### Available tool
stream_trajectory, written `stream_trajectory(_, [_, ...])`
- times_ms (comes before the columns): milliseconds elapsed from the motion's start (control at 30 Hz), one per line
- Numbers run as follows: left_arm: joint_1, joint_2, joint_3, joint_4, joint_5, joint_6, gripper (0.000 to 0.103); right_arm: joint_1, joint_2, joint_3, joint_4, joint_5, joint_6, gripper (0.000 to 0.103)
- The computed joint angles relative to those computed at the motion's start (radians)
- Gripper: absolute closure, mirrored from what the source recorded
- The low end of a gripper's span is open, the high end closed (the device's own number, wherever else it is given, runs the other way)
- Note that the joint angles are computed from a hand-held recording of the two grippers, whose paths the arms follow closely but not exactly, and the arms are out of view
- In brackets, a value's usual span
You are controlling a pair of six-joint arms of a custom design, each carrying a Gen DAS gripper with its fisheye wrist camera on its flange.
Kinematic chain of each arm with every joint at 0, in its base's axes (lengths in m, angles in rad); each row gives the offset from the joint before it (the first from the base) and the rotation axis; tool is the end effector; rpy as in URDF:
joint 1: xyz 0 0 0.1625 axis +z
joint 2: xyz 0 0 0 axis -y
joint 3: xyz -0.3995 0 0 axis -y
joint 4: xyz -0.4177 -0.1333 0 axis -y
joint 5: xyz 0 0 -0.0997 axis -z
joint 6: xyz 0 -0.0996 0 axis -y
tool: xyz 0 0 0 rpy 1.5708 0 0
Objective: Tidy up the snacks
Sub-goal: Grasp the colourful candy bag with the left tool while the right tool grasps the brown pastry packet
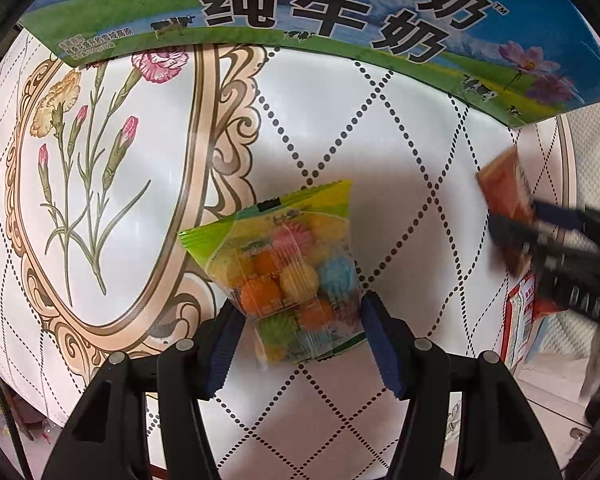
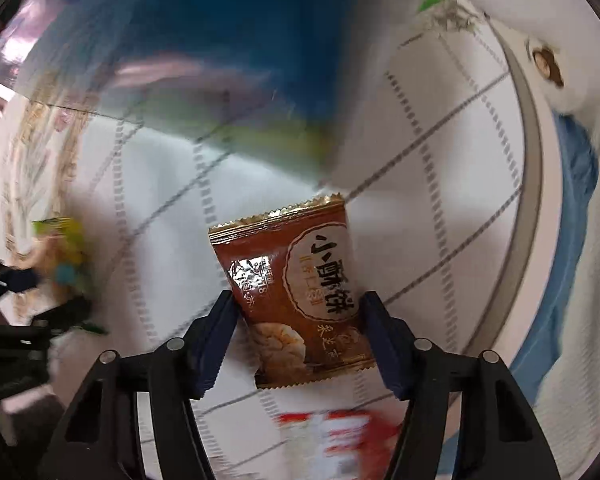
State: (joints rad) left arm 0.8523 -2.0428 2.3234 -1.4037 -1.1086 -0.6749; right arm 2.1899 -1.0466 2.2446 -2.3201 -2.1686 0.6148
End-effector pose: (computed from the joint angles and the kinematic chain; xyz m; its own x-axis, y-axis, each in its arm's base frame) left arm -0.0446 -0.3210 0.2791 -0.7976 0.1495 -0.5843 0.1217 0.9888 0.0868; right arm 0.2986 -0.2860 0.0019 -0.7357 -0.1310 0.6645 -0.1206 0.9908 0.0619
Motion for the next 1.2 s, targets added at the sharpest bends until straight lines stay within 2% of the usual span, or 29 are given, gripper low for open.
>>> stream_trajectory(133, [0.007,-0.01,0.006,-0.002,-0.005,0.003,0.046,0.044,0.019,0.0,-0.014,0.037,0.09,0.039])
stream_trajectory(233, [0.045,0.024,-0.005,-0.038,0.01,0.042,0.046,0.068,0.03,0.008,-0.043,0.069,0.138,0.039])
stream_trajectory(367, [0.065,0.052,-0.004,-0.068,0.012,0.061,0.045,0.086,0.031,0.02,-0.053,0.071,0.169,0.039])
stream_trajectory(533, [0.119,0.123,-0.008,-0.146,0.027,0.116,0.043,0.089,0.006,0.05,-0.057,0.075,0.181,0.039])
stream_trajectory(600, [0.138,0.139,-0.01,-0.164,0.029,0.129,0.043,0.095,0.025,0.054,-0.078,0.078,0.188,0.039])
stream_trajectory(833, [0.144,0.147,-0.011,-0.169,0.025,0.13,0.044,0.075,0.096,0.015,-0.108,0.068,0.166,0.039])
stream_trajectory(1200, [0.094,0.126,-0.031,-0.126,0.01,0.104,0.048,0.148,0.115,-0.039,-0.04,0.007,0.189,0.042])
